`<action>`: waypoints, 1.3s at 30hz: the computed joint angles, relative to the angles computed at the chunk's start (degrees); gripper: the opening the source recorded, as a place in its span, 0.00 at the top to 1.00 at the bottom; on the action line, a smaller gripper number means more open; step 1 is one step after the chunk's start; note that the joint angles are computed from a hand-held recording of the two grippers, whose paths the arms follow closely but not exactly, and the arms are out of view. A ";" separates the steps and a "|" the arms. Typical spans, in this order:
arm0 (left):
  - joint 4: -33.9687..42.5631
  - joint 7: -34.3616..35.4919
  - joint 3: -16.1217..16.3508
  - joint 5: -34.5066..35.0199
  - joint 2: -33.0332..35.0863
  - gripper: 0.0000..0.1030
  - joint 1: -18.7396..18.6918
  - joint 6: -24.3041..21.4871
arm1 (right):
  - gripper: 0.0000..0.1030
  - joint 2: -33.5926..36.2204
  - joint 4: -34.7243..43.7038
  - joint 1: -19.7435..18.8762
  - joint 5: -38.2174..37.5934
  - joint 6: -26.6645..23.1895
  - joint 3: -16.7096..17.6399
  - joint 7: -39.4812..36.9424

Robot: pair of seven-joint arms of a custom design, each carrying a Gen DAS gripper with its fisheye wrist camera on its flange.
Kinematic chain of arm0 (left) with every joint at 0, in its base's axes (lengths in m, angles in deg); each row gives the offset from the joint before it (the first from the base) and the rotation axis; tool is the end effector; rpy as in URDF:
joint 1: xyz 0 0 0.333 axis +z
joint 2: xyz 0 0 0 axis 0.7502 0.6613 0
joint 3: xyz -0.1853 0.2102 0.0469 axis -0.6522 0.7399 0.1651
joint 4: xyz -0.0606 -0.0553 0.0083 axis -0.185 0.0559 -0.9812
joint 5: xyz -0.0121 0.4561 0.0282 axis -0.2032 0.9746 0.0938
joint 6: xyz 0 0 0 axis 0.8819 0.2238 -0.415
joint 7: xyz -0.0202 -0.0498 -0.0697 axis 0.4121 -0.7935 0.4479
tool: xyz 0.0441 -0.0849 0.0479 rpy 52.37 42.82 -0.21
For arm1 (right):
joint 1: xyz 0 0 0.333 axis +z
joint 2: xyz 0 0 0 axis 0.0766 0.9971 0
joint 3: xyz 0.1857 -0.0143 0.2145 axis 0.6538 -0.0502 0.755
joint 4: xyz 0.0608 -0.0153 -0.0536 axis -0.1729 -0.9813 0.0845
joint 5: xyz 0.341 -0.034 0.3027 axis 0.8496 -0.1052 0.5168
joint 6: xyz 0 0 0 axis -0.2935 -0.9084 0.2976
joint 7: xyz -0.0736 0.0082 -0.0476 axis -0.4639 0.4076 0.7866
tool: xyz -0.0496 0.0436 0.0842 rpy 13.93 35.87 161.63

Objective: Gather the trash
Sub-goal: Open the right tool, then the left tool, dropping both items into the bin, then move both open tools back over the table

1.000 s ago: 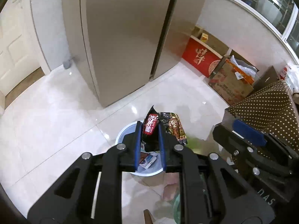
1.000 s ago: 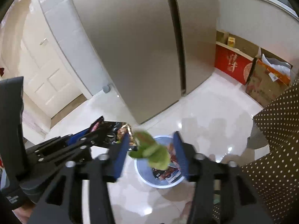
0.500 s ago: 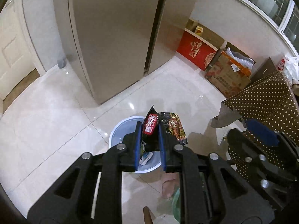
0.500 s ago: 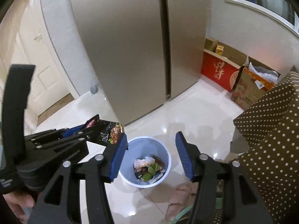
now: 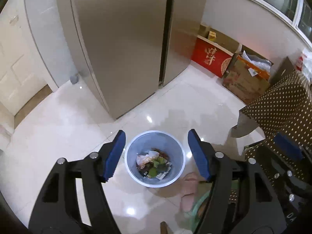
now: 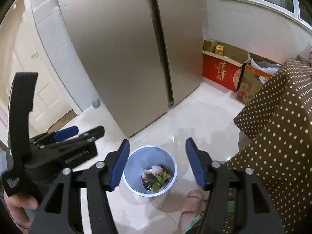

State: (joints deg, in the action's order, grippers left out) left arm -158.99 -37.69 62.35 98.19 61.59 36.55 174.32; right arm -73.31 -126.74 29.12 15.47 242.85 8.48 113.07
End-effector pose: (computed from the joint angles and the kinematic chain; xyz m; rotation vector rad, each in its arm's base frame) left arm 0.4685 -0.3217 0.4835 -2.0325 1.6728 -0.6306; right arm 0.4520 0.2184 0.5016 -1.9104 1.5301 -0.4109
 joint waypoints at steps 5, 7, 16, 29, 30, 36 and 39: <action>-0.64 0.90 0.10 -1.38 -1.48 0.36 -0.57 0.25 | 0.43 -1.47 -0.81 -0.22 -0.16 -0.49 0.26 0.43; -1.02 1.16 -0.11 -1.74 -2.52 0.36 -0.76 0.39 | 0.43 -2.11 -0.97 -0.38 -0.41 -0.62 0.40 0.79; -1.81 1.88 -2.19 -3.35 -8.63 0.36 -0.93 3.95 | 0.43 -9.25 -2.53 -1.89 -3.32 -0.49 1.00 2.01; 17.56 8.65 -6.96 1.89 7.51 0.36 -5.28 7.94 | 0.39 -29.12 -8.52 -13.57 -11.06 -9.15 -1.23 4.59; 20.45 9.23 -7.38 3.34 10.31 0.36 -6.25 6.84 | 0.39 -30.31 -9.05 -14.92 -11.68 -10.02 -1.74 4.31; 34.28 14.86 -6.93 5.92 24.00 0.35 -13.43 3.21 | 0.38 -37.27 -12.87 -23.90 -14.24 -16.40 -5.87 1.78; 39.71 18.07 -5.97 4.78 29.09 0.35 -16.59 1.21 | 0.38 -38.25 -13.85 -28.40 -14.89 -19.48 -7.61 0.63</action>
